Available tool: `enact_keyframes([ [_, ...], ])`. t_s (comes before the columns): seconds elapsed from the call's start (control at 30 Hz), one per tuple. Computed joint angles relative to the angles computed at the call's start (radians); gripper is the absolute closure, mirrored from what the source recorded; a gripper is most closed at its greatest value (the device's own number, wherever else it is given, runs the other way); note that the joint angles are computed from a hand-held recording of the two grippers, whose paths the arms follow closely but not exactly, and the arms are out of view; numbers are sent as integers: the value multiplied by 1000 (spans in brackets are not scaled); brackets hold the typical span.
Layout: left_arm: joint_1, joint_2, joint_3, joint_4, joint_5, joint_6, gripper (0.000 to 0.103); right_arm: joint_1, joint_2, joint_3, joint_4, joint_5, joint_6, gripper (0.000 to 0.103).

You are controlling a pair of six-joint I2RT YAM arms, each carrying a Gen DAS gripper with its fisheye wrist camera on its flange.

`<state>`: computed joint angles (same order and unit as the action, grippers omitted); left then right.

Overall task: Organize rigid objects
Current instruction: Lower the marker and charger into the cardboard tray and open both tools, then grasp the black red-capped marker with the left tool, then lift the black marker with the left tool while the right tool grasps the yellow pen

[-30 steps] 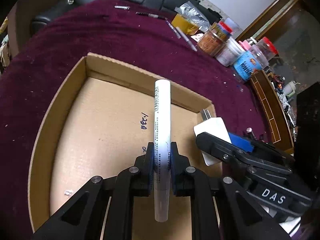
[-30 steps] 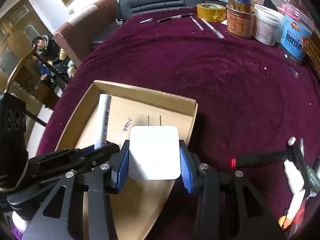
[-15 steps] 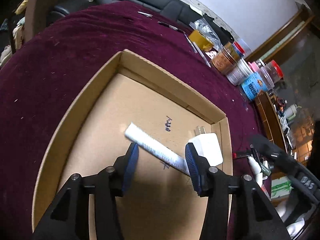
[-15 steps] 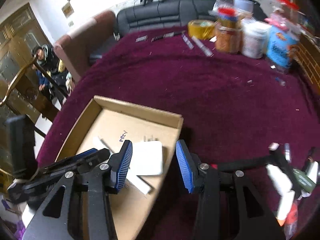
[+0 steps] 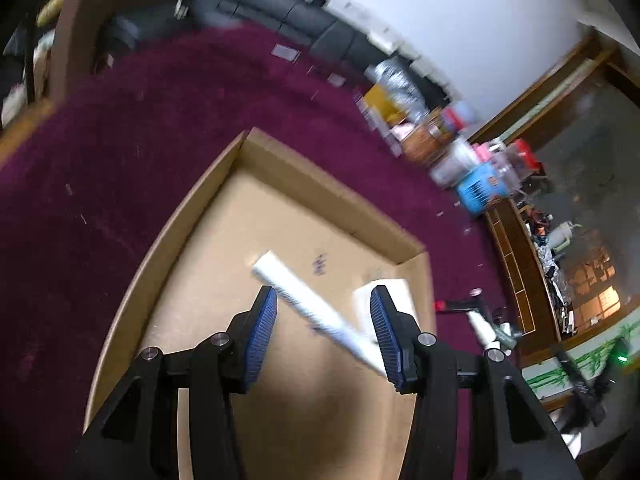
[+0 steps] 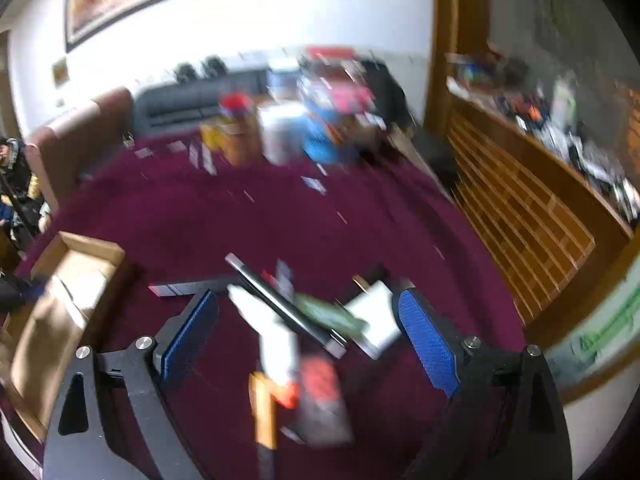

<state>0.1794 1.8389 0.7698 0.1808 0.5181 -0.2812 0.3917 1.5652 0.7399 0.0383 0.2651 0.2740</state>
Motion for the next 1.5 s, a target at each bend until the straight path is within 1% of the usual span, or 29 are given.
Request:
enact_keyframes([
  [0.07,-48,-126,-44,-37,-9,8,57,-82,1,-36,15,-89,13,10],
  [0.1,-84,-174,-51,-67,-37,13,53,-111,-2,-55,24,-129,23,10],
  [0.13,-154,-244,-62,-108,-98,20,49,-139,-4,-77,45,-171,32,10],
  [0.17,-214,-283,-64,-141,-143,26,48,-164,5,-94,71,-211,38,10],
  [0.2,-253,-303,-61,-163,-167,29,47,-173,20,-97,86,-233,44,10],
  [0.23,-335,-315,-51,-189,-205,21,47,-184,39,-102,107,-267,49,10],
  [0.3,-429,-296,-33,-202,-228,-4,47,-191,59,-128,144,-301,61,11],
  [0.37,-536,-213,30,-220,-265,-23,47,-208,83,-167,218,-319,65,11],
  [0.43,-604,-128,110,-250,-342,-28,47,-227,121,-191,303,-323,58,11],
  [0.5,-643,-18,228,-279,-388,-20,47,-256,166,-214,400,-349,26,11],
  [0.57,-662,72,340,-325,-430,16,47,-267,200,-234,467,-347,6,11],
  [0.6,-667,117,398,-353,-451,41,47,-276,209,-233,469,-367,11,11],
  [0.63,-674,183,483,-391,-478,86,47,-287,209,-235,471,-390,16,11],
  [0.7,-691,263,585,-438,-528,150,47,-298,202,-258,510,-402,22,11],
  [0.77,-707,360,692,-471,-621,222,47,-306,211,-248,499,-423,23,11],
  [0.83,-716,434,772,-493,-674,276,48,-314,224,-237,489,-440,27,11],
  [0.87,-717,469,810,-512,-682,293,48,-321,229,-234,485,-450,30,11],
  [0.9,-716,493,836,-532,-676,300,55,-331,233,-233,483,-463,32,11],
  [0.93,-714,520,865,-563,-652,302,68,-338,238,-229,481,-472,37,11],
  [0.97,-714,515,847,-548,-632,303,76,-351,244,-226,477,-489,42,11],
  [1.0,-716,500,821,-529,-614,300,85,-358,247,-224,475,-499,47,11],
  [1.03,-719,489,807,-531,-606,292,91,-364,252,-221,473,-508,51,11],
  [1.1,-727,458,761,-522,-590,282,92,-373,261,-210,459,-522,57,11],
  [1.13,-726,434,723,-516,-558,270,92,-376,263,-208,455,-527,57,11],
  [1.2,-727,380,645,-496,-532,244,92,-378,264,-207,455,-531,59,11],
  [1.33,-738,274,490,-450,-526,179,92,-378,263,-214,465,-532,59,11],
  [1.4,-745,261,457,-435,-521,156,92,-378,266,-210,460,-534,59,11],
  [1.47,-763,262,433,-403,-550,140,91,-382,266,-210,459,-538,57,11],
  [1.5,-768,269,443,-404,-564,137,91,-382,265,-210,459,-538,58,11],
])
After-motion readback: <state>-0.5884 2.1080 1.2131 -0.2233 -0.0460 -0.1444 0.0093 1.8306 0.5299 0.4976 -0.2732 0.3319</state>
